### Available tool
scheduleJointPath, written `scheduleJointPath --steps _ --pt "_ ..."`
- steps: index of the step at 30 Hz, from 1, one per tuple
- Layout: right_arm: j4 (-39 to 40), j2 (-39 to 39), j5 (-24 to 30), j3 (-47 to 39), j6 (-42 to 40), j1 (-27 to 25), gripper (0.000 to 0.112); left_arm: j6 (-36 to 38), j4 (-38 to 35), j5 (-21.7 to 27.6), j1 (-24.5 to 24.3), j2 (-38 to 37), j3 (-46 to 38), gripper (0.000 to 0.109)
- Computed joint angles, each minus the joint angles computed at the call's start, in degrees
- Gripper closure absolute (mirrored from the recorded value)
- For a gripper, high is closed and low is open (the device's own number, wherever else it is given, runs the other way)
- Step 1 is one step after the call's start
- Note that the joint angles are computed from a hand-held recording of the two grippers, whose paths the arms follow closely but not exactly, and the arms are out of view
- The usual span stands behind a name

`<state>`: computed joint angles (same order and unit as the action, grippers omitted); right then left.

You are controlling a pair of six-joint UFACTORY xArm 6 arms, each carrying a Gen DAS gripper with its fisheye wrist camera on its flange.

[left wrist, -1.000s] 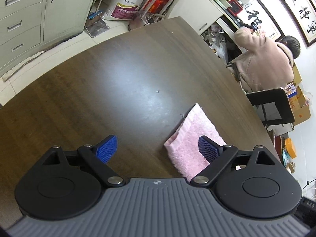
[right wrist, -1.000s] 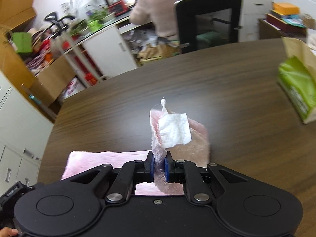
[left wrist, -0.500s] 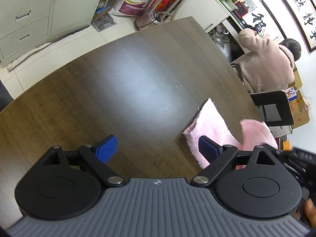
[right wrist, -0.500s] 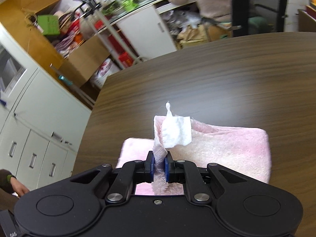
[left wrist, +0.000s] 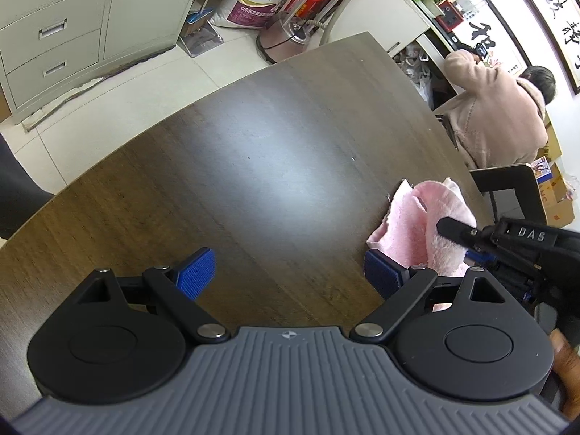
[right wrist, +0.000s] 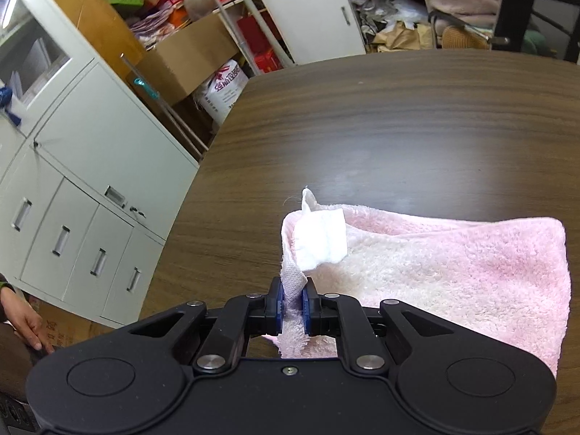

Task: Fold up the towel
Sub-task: 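Lift the gripped corner with the right gripper and fold it over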

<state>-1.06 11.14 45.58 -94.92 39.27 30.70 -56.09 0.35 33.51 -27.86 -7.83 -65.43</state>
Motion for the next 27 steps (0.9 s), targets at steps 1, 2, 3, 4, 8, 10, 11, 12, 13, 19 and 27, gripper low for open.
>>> scheduleJointPath --steps 1,2,3,4,8,10,11,12,13,19,27 --pt "-0.58 0.66 0.44 -1.16 0.15 0.36 0.103 -0.05 0.39 0.19 -0.11 0.07 -0.12 0.018" --pt "-0.59 1.25 0.83 -2.17 -0.01 0.63 0.103 -0.07 0.67 0.44 -0.24 0.18 -0.35 0.018" --pt "-0.56 1.72 0.96 -2.69 -0.07 0.82 0.103 -0.01 0.73 0.62 -0.36 0.34 -0.61 0.018" --pt "-0.51 2.37 1.36 -3.50 -0.13 1.03 0.103 0.17 0.74 0.85 -0.54 0.45 -0.84 0.018" --pt "0.65 4.39 2.85 -5.45 -0.65 1.36 0.102 1.51 1.55 2.25 -1.33 1.18 -2.37 0.018" --pt "1.32 4.44 3.09 -5.24 -1.09 1.26 0.102 2.50 2.28 3.07 -1.79 1.57 -3.22 0.018" --pt "1.38 4.69 3.34 -5.49 -1.27 1.30 0.102 3.06 2.23 3.34 -1.98 1.85 -3.67 0.018" --pt "1.32 5.00 3.61 -5.84 -1.42 1.35 0.102 3.62 2.19 3.62 -2.18 2.12 -4.13 0.018" --pt "1.27 5.32 3.87 -6.19 -1.58 1.39 0.102 4.05 2.19 3.85 -2.35 2.34 -4.51 0.018" --pt "0.95 5.78 4.14 -6.28 -1.87 1.58 0.102 3.87 2.67 4.31 -2.93 2.60 -4.96 0.018" --pt "-0.51 5.88 3.71 -5.77 -1.47 1.83 0.088 3.14 3.64 4.51 -3.25 2.81 -5.05 0.018"
